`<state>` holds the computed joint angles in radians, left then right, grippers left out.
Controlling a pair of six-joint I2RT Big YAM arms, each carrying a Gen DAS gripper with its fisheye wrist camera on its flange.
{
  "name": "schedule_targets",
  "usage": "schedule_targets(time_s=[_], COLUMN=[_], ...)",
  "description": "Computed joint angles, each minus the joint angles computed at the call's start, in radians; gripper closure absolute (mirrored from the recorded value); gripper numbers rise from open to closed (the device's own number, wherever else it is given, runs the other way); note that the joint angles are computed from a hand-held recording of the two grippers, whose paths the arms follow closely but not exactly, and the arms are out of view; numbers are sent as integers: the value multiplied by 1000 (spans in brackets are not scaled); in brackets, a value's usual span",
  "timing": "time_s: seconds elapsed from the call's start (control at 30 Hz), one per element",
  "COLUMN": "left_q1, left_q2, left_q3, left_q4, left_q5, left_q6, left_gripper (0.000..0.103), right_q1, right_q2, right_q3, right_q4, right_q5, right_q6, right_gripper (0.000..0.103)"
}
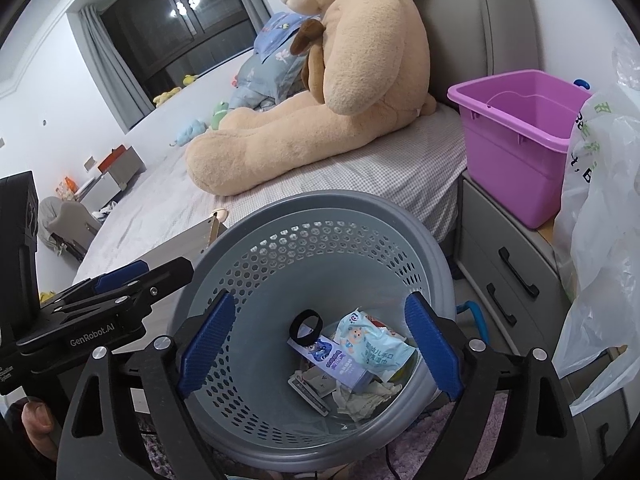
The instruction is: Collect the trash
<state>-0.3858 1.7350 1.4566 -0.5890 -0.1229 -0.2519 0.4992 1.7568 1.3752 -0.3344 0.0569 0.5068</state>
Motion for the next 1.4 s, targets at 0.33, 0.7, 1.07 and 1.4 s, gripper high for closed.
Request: schedule_targets(time_s=[0.33,0.7,1.07,1.4], left_q1=[-1,-10,-12,-11], left_q2=[9,10,5,6], left_q3=[8,8,5,6], left_q4=[-9,-12,-12,-13], left_q5=[-12,-42,-58,-66], left_q6=[1,15,18,18], left_gripper=[22,22,22,22], right_q1=[-1,-1,-1,0], right_q2=[0,1,2,1], right_q3=[-2,-2,-1,-2], right_q4=[2,3,4,4], right_q5=[-2,-2,-4,-5], right_q6=[2,1,0,1], right_gripper=[15,15,14,14])
